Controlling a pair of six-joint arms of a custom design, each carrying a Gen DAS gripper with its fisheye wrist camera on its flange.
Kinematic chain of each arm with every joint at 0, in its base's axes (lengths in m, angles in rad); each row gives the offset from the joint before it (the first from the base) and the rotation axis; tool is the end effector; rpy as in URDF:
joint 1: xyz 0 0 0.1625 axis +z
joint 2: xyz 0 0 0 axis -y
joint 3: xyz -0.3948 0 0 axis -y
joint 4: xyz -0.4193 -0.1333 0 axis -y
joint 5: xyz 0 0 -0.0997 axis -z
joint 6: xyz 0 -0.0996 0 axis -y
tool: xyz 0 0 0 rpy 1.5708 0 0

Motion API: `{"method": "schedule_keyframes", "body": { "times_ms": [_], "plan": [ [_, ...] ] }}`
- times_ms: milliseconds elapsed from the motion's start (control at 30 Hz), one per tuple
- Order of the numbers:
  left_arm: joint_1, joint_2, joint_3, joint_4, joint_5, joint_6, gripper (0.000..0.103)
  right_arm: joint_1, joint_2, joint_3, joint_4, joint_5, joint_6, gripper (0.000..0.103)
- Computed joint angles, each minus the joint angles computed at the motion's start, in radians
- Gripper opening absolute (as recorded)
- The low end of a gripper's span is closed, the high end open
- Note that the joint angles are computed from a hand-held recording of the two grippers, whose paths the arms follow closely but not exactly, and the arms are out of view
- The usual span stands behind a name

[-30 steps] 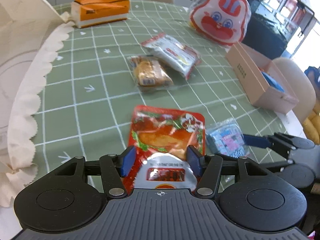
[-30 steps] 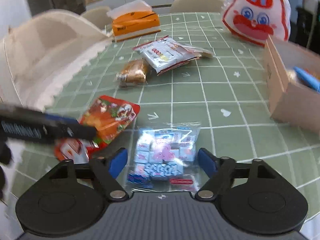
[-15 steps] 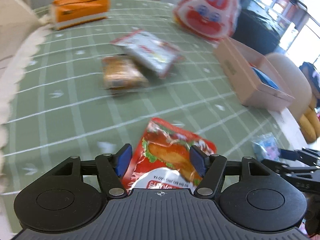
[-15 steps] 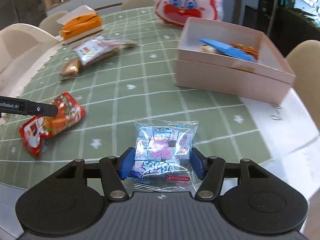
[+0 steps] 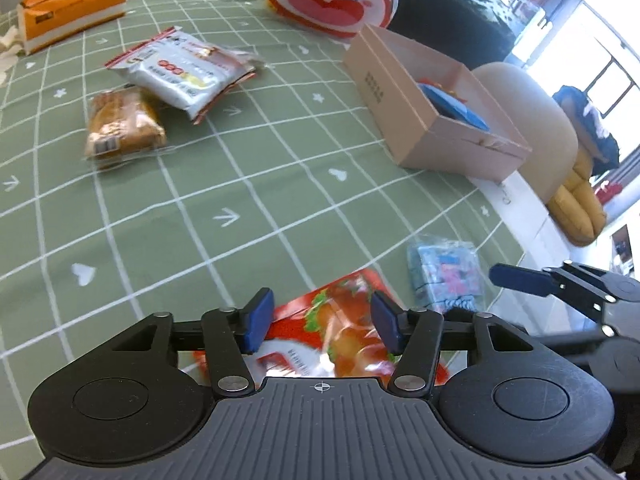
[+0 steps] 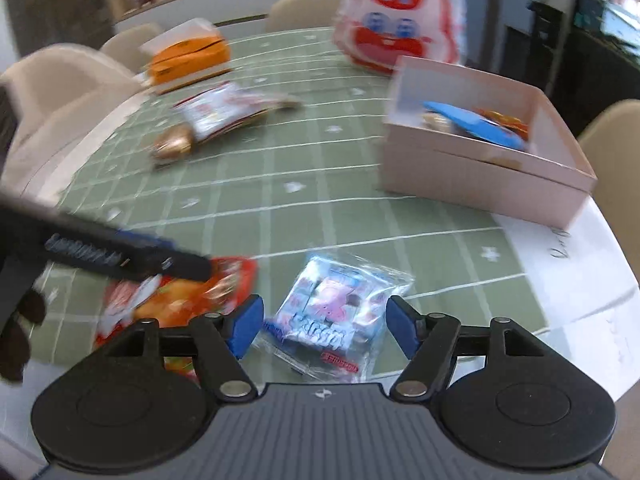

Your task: Organize snacks

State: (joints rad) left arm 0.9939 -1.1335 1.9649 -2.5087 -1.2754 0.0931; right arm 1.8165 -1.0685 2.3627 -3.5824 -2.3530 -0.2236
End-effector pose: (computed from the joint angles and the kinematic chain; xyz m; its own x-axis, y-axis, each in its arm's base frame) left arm -0.1689 -0.5571 0.1262 -0.7648 0.5712 -0.2981 0.6161 0.7837 -0.0789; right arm 0.1649 -0.3980 0.1175 -0.7402 0.1080 0.6637 -0.3563 0.7741 -0.5233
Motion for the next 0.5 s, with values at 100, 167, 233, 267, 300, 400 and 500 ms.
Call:
{"method": "schedule_keyframes", "body": {
  "times_ms": [100, 167, 233, 267, 300, 400, 500],
  "plan": [
    [0.006, -0.014, -0.004, 0.026, 0.013, 0.03, 0.059, 0.037, 0.007, 0.018, -0.027, -0.011, -0.034, 0.068],
    [0.015, -0.02, -0.011, 0.052, -0.001, 0.053, 0.059, 0.036, -0.046, 0.044, 0.046, 0.039, -0.015, 0.066],
    [0.019, -0.022, -0.014, 0.062, -0.01, 0.065, 0.059, 0.021, -0.121, 0.07, 0.153, 0.135, 0.015, 0.062],
    [0.021, -0.022, -0.017, 0.067, -0.018, 0.067, 0.059, 0.018, -0.138, 0.078, 0.181, 0.165, 0.015, 0.055],
    [0.023, -0.023, -0.018, 0.073, -0.027, 0.068, 0.059, 0.021, -0.141, 0.075, 0.203, 0.174, 0.01, 0.051],
    [0.028, -0.03, -0.02, 0.092, -0.045, 0.067, 0.059, 0.028, -0.119, 0.06, 0.259, 0.171, 0.029, 0.032],
    [0.032, -0.044, -0.016, 0.113, -0.058, 0.074, 0.059, 0.037, -0.087, 0.043, 0.292, 0.166, 0.055, 0.028]
  ]
}}
